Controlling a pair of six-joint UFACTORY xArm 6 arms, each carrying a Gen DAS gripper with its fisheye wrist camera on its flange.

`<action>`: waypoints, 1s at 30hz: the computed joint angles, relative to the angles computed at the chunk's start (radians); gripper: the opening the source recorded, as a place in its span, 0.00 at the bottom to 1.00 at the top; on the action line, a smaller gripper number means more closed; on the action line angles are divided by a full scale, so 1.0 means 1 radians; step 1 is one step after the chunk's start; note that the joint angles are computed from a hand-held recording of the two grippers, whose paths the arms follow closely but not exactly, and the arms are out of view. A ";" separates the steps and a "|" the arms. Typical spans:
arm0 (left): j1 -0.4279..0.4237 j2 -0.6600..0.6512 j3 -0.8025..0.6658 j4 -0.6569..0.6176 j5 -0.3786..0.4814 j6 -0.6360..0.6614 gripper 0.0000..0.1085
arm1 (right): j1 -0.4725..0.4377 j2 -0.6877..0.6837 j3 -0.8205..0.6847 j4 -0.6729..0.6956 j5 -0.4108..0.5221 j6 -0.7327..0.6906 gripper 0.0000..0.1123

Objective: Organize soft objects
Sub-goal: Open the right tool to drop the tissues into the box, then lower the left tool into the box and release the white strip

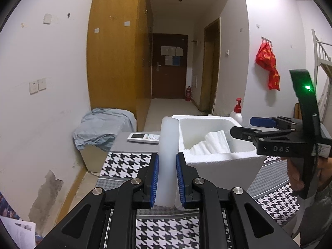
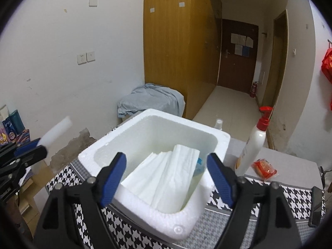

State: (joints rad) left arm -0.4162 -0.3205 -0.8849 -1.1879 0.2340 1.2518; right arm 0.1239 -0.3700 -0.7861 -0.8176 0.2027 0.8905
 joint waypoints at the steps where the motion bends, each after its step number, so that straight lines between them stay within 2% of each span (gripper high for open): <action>1: -0.004 0.004 -0.005 0.000 0.000 0.000 0.17 | -0.002 -0.010 0.009 0.002 -0.005 -0.003 0.74; 9: -0.024 0.027 -0.041 -0.004 0.007 0.008 0.17 | -0.021 -0.074 0.067 -0.011 -0.011 -0.007 0.74; 21: -0.076 0.125 -0.152 0.160 0.060 -0.153 0.17 | -0.066 -0.218 0.196 -0.007 -0.018 0.023 0.74; 25: -0.106 0.158 -0.176 0.211 0.022 -0.202 0.17 | -0.070 -0.280 0.247 -0.011 -0.010 0.041 0.74; 30: -0.120 0.201 -0.207 0.317 0.033 -0.324 0.17 | -0.088 -0.353 0.309 -0.006 -0.001 0.063 0.74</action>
State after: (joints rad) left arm -0.5359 -0.1191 -1.0918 -0.8705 0.2673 0.9278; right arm 0.0360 -0.7229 -0.4772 -0.8238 0.2020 0.9535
